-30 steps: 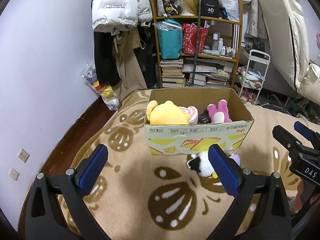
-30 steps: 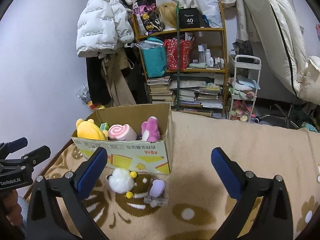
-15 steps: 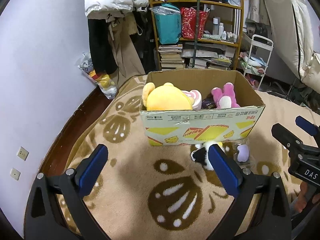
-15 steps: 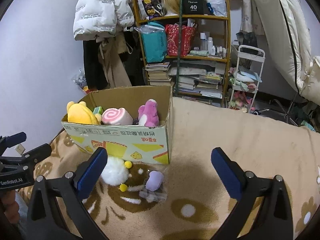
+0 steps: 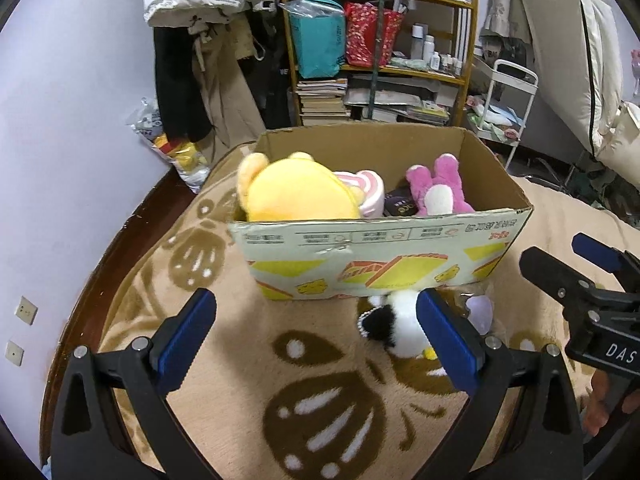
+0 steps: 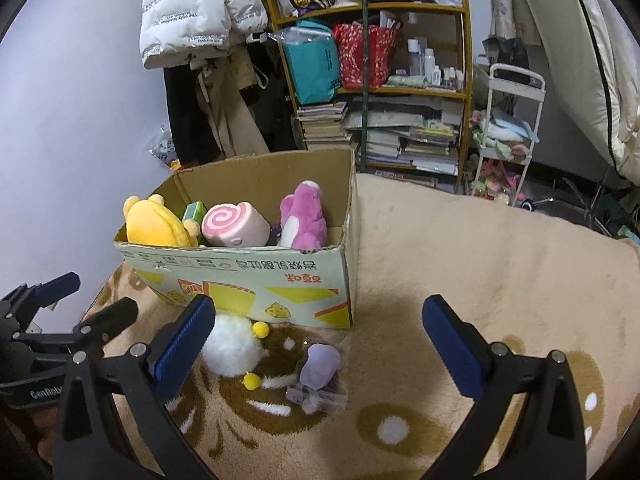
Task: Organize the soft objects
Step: 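Withdraw both tools and lower them toward the white plush and bagged item, then position left tool at white fluffy plush while right tool reaches lavender bagged item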
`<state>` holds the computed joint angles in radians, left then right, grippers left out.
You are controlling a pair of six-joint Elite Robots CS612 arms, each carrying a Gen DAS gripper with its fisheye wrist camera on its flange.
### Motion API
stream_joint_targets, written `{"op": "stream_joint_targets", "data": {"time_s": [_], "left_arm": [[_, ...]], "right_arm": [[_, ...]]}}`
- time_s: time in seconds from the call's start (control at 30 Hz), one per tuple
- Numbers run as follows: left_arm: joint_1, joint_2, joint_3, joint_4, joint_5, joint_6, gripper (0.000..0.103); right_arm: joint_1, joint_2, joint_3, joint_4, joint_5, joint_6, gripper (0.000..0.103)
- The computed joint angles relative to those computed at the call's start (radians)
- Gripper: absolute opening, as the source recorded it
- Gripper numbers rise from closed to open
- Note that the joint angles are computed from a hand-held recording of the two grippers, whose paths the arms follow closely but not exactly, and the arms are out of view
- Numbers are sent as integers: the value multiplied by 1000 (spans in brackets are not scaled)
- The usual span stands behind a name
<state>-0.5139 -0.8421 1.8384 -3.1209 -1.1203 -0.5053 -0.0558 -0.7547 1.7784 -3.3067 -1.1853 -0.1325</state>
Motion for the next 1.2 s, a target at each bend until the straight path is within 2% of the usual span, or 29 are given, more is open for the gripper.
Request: {"op": "stream_joint_targets", "data": {"time_s": [0.37,0.67,1.1,1.2], "left_arm": [[13,49,-49,0,-103,28,99],[11,77,-78,28,-144,75,99],[-1,116,-121,129,-144,118,99],[-6,126,-130,155,-128,125,99]], "right_arm": [[-6,21,-49,127,-15,32,103],[-2,45,-90,243,-3,17,103],[10,86,-164,464,-35,-22,103],[13,89,-171,490,-62,-33,99]]}}
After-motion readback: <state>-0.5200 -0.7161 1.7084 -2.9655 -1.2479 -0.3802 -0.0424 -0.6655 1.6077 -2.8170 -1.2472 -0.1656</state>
